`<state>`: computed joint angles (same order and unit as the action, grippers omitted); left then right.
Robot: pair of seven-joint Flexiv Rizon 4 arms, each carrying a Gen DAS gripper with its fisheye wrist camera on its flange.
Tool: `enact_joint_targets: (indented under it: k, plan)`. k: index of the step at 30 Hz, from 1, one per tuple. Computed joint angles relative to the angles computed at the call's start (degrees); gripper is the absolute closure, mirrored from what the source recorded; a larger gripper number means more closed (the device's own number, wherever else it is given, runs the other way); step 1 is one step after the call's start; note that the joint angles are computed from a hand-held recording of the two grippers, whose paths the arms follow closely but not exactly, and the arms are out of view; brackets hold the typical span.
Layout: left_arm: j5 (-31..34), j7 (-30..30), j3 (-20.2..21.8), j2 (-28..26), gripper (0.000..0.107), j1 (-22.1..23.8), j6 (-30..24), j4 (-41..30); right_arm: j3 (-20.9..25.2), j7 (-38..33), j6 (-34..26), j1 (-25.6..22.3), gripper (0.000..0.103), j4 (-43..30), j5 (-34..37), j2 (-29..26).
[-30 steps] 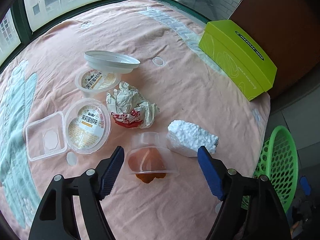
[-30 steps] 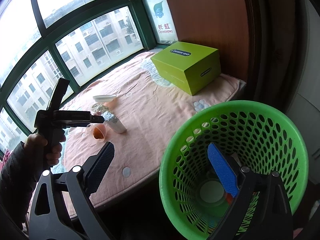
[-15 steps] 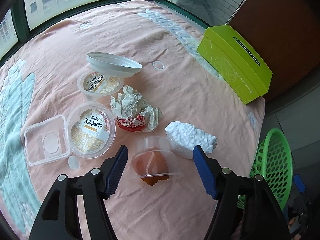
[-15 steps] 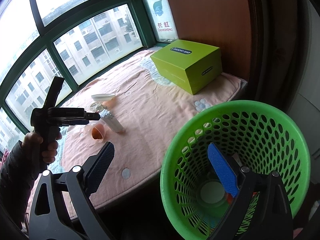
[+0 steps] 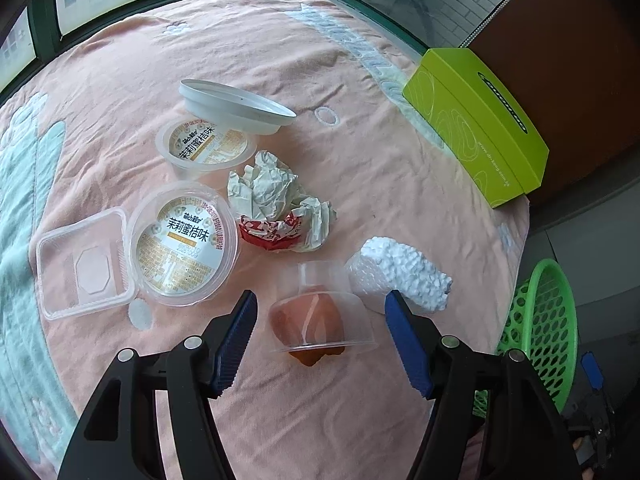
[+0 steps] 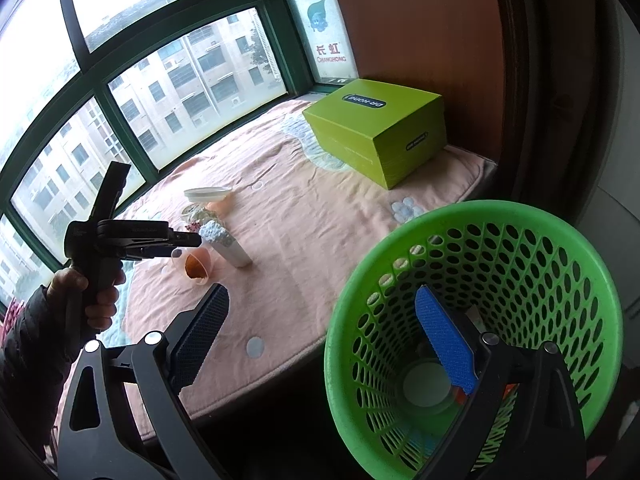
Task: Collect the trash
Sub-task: 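Close the left tool on the clear plastic cup and lift it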
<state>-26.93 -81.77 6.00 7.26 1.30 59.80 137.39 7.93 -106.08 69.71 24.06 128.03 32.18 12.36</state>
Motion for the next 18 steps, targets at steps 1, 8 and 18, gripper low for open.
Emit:
enact_joint_targets:
  k: [1,8,18]
  plan:
    - [1.28,-0.69,-0.18,-0.53,0.043,0.36,-0.82,-0.69,0.06,0.11,0.02,-0.02,0.01,0.04,-0.14,0.01]
    - [3.89,-1.66,-0.54,-2.88,0.049,1.11,-2.05,-2.27,0.21,0.74,0.12,-0.15,0.01,0.19,-0.62,-0.15]
    - [3.13,-0.89,0.15,3.82,0.053,-1.61,8.49,4.97,0.34,0.58,0.71,1.08,0.01,0.69,-0.23,0.6]
